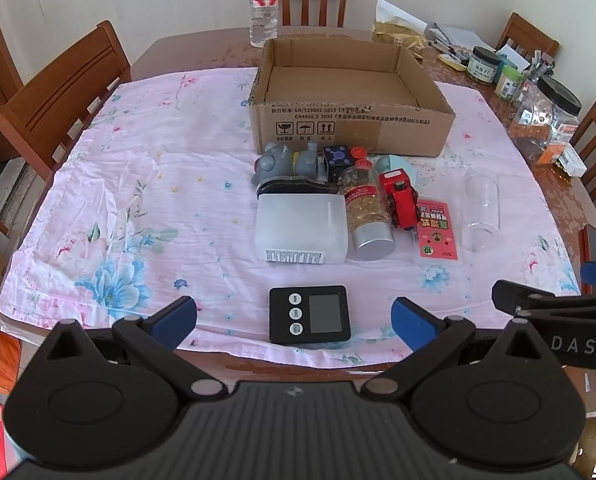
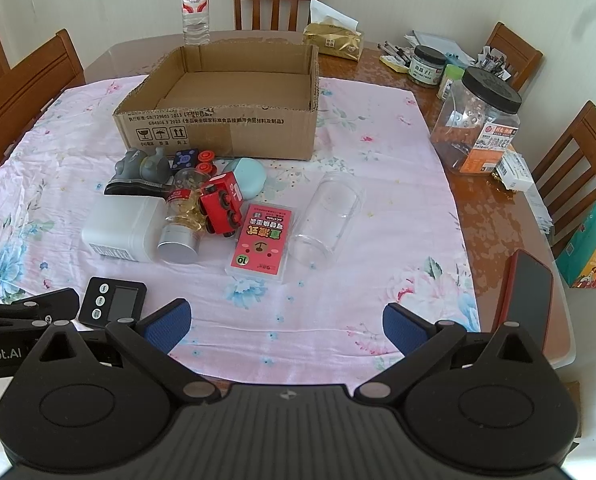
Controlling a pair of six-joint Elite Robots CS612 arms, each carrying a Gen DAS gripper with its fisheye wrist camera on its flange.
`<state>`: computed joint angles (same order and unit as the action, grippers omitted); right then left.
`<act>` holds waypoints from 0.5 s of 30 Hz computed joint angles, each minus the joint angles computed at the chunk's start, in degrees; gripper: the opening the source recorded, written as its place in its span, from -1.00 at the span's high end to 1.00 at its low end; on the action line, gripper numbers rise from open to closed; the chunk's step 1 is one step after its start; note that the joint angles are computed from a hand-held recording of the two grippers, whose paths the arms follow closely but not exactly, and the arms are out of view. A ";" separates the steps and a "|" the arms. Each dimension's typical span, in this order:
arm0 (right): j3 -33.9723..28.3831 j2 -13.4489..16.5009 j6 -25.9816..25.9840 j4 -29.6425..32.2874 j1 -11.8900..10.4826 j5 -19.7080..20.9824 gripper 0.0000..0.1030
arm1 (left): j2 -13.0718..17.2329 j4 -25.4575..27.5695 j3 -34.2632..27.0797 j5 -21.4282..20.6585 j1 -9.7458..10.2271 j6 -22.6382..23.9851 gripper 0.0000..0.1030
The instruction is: Organize rigid objects
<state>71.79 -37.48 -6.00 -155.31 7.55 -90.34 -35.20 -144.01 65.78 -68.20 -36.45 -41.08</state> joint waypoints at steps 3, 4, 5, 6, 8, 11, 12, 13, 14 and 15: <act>0.03 0.00 -0.02 -0.15 0.02 -0.10 -1.00 | 0.13 0.13 -0.27 0.21 -0.06 0.07 -0.99; 0.06 -0.02 -0.09 -0.21 -0.02 -0.05 -1.00 | 0.17 0.07 -0.34 0.23 -0.07 0.11 -0.99; 0.08 -0.03 -0.09 -0.28 -0.07 0.02 -1.00 | 0.21 -0.06 -0.35 0.27 -0.06 0.14 -0.99; 0.10 -0.04 -0.08 -0.35 -0.11 0.09 -1.00 | 0.25 -0.03 -0.41 0.35 -0.06 0.15 -0.99; 0.07 -0.02 -0.10 -0.39 -0.15 0.19 -1.00 | 0.34 -0.10 -0.50 0.46 -0.08 0.17 -0.99; -0.10 0.09 -0.25 -0.45 -0.21 0.22 -1.00 | 0.42 -0.22 -0.53 0.49 -0.05 0.28 -0.99; -0.08 0.09 -0.24 -0.53 -0.22 0.26 -1.00 | 0.45 -0.22 -0.54 0.56 -0.06 0.30 -0.99; -0.09 0.12 -0.23 -0.61 -0.25 0.36 -1.00 | 0.50 -0.10 -0.63 0.59 -0.06 0.30 -0.99; -0.22 0.18 -0.32 -0.53 -0.31 0.42 -1.00 | 0.50 -0.08 -0.64 0.52 -0.06 0.24 -0.99; -0.20 0.17 -0.38 -0.63 -0.31 0.39 -1.00 | 0.51 -0.18 -0.63 0.51 -0.07 0.23 -0.99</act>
<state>71.59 -37.31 -6.37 -155.93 7.24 -89.94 -34.70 -144.18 65.16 -67.69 -36.52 -40.85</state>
